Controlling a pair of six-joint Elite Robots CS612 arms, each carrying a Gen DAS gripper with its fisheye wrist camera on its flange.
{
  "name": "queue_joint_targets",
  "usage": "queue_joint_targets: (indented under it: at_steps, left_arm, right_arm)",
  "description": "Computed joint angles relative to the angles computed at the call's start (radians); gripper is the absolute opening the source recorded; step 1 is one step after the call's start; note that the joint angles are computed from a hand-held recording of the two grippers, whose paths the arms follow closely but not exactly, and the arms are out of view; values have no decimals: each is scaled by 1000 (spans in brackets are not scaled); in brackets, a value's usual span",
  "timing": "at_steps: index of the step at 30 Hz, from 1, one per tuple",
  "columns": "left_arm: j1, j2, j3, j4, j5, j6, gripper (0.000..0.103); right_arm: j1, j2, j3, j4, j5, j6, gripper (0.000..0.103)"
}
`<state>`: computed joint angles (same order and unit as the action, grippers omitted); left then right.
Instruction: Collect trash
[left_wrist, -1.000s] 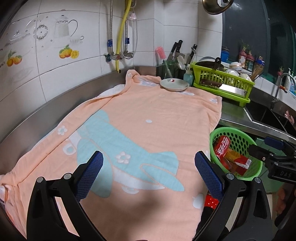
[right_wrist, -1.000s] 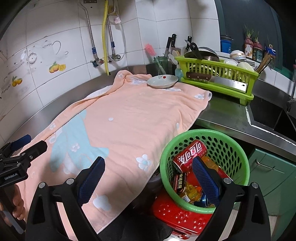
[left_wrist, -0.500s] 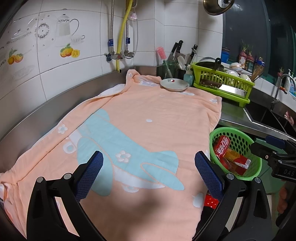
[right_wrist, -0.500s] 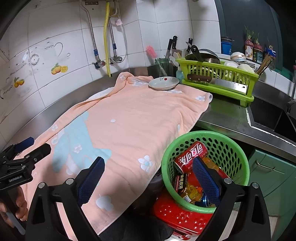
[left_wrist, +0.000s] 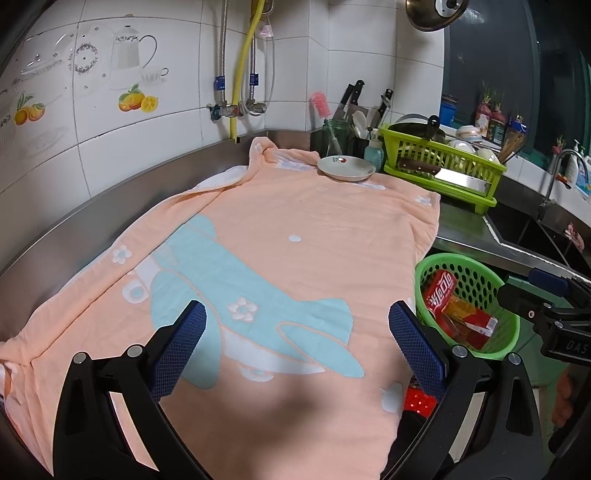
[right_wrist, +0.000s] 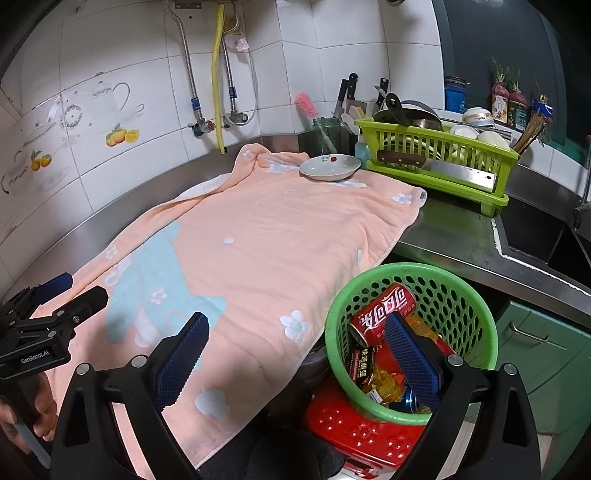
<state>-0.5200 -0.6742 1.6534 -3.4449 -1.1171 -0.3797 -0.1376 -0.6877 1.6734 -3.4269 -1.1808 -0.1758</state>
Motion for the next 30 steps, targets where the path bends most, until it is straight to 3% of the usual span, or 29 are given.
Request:
queue_joint_targets:
  at_steps: [30]
  left_arm:
    - [4, 7, -3, -7, 3, -30, 98]
  right_arm:
    - [4, 0, 3, -3, 3, 2, 93]
